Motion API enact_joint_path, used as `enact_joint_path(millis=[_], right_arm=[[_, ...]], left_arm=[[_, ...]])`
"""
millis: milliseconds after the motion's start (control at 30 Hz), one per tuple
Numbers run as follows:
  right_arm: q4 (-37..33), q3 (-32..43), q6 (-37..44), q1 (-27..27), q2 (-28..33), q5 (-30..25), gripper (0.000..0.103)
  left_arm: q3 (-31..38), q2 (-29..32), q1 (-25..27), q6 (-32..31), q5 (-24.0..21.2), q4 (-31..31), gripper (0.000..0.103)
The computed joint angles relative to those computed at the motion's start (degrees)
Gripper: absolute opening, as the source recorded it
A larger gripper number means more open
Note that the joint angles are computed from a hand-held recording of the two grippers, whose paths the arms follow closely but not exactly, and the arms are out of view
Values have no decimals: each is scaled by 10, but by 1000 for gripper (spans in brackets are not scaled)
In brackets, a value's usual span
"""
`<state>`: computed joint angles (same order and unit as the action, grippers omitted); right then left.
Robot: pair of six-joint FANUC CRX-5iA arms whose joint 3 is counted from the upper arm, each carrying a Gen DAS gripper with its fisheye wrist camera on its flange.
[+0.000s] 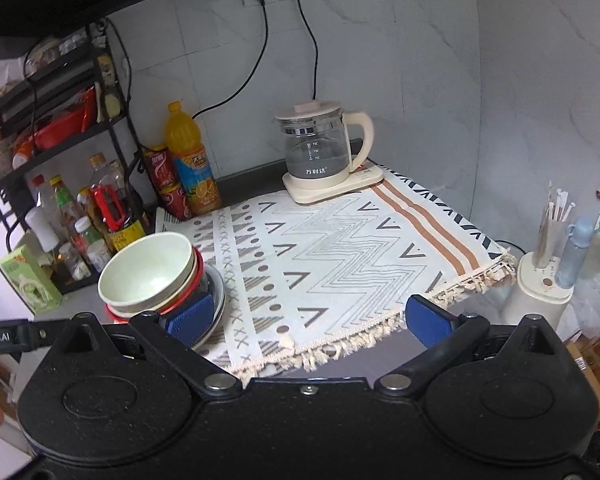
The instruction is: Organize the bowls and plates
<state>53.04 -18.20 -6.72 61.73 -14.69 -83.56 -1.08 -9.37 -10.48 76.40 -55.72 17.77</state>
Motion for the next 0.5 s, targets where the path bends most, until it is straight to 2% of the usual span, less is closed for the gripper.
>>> enact_joint_path(millis=[500], right_arm=[[9, -14, -24, 74, -12, -25, 103]], left_arm=[[-54, -67, 17, -16, -12, -4, 103]])
